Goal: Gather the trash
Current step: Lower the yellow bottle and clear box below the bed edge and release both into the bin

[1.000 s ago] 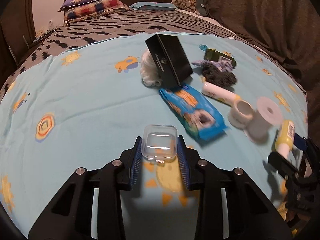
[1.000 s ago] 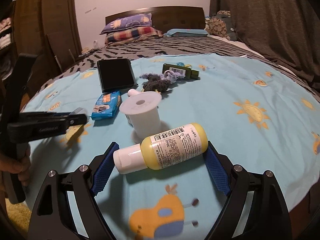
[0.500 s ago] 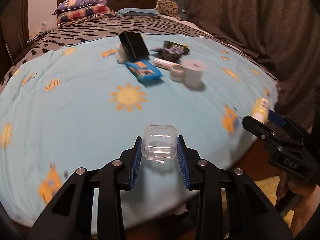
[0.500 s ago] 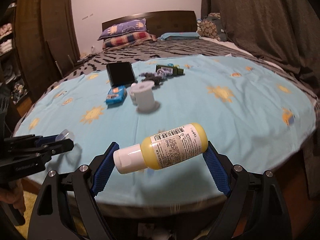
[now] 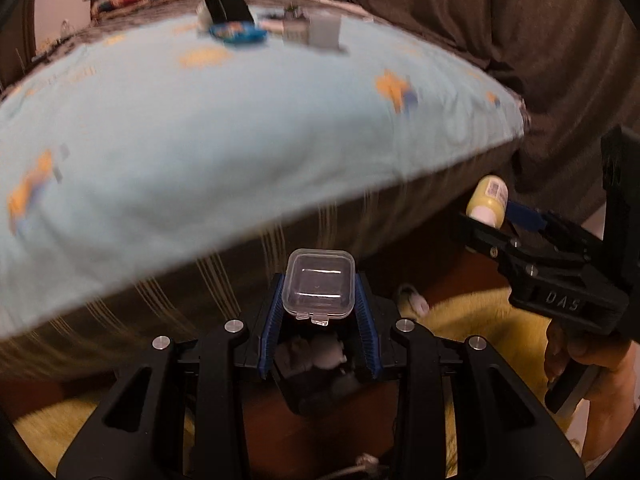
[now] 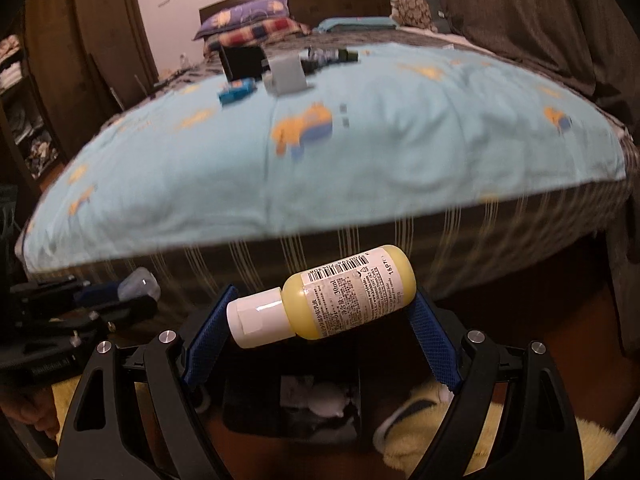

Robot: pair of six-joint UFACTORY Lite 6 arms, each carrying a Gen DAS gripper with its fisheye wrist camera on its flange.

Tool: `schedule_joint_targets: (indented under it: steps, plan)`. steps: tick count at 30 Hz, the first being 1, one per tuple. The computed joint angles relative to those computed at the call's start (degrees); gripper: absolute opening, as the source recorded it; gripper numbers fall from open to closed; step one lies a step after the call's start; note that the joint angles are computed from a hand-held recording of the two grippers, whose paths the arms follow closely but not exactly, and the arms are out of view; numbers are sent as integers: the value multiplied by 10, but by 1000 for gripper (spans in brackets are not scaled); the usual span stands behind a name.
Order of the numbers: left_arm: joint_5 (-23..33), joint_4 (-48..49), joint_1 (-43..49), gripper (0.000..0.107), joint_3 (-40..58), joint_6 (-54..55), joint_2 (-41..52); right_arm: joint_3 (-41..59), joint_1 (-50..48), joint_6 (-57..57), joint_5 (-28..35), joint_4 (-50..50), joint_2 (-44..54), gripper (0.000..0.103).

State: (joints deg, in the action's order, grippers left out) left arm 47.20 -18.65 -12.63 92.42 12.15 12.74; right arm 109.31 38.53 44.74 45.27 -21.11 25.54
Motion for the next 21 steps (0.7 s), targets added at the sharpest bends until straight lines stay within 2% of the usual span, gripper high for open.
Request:
schedule_joint_targets:
  steps: [5,9,15,21]
  plan:
    - [-55,1,-25,33,-121,10,-24,-76,2,20,-33,9,-6,85]
    - [-88,-6,-25,33,-170,14,-4,-120,3,10,-74,31,6,85]
    - [-117,-32,-19,33,-195,37,37,-144,-7,-8,-104,81,44,85]
    - [-119,-66,-23,33,-176,68,103,-141,-20,-63,-120,156,94,85]
